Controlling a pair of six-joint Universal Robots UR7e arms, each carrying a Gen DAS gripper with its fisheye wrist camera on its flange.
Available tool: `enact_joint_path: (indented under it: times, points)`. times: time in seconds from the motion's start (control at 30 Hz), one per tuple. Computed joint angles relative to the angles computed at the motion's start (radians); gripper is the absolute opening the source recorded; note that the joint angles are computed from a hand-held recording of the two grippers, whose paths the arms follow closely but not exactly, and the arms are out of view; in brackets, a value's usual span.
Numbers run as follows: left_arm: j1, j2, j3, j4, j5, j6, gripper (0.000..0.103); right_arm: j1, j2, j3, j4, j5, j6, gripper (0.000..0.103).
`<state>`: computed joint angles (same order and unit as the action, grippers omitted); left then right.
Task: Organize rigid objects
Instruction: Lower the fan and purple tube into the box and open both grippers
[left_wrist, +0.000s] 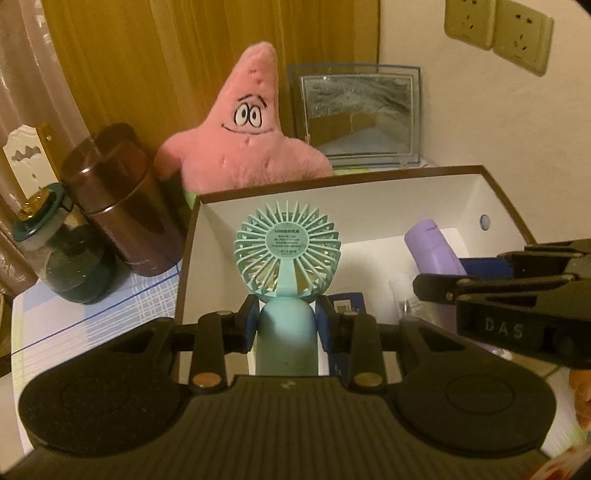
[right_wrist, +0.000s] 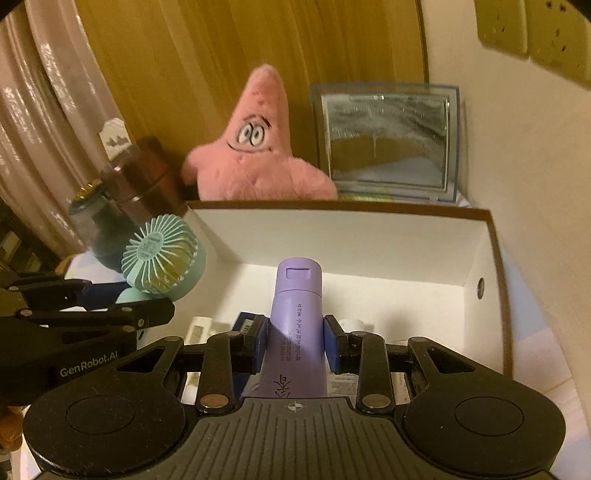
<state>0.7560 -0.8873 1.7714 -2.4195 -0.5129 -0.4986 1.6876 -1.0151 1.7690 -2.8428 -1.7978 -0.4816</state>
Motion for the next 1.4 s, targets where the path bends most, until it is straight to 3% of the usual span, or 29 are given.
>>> enact_joint_path:
  times: [0.5,0.73,0.87,1.0,1.17,1.3,1.4]
  points:
    - [0.1,0.102,-0.126,-0.018,-0.038,0.106,0.03,-0.025,0.108,-0.107,0.032,-0.034,0.035,0.032]
    - [0.126,0.126,-0.164,-0.007,-0.043,0.125,0.03,-0.026,0.136,-0.13,0.037,-0.041,0.043,0.032]
    - [0.135,0.134,-0.166,-0.064,-0.035,0.157,0.03,-0.025,0.15,-0.14,0.031,-0.047,0.04,0.032]
    - [0.139,0.126,-0.174,-0.025,-0.03,0.132,0.031,-0.023,0.154,-0.144,0.029,-0.053,0.046,0.033]
    - [0.126,0.102,-0.149,-0.027,-0.023,0.132,0.036,-0.022,0.15,-0.13,-0.02,-0.031,0.035,0.032]
    - [0.117,0.083,-0.128,-0.033,-0.027,0.118,0.036,-0.029,0.137,-0.102,-0.117,0.037,0.037,0.033]
    - [0.106,0.064,-0.11,-0.023,-0.028,0.098,0.044,-0.025,0.118,-0.09,-0.13,0.047,0.05,0.051]
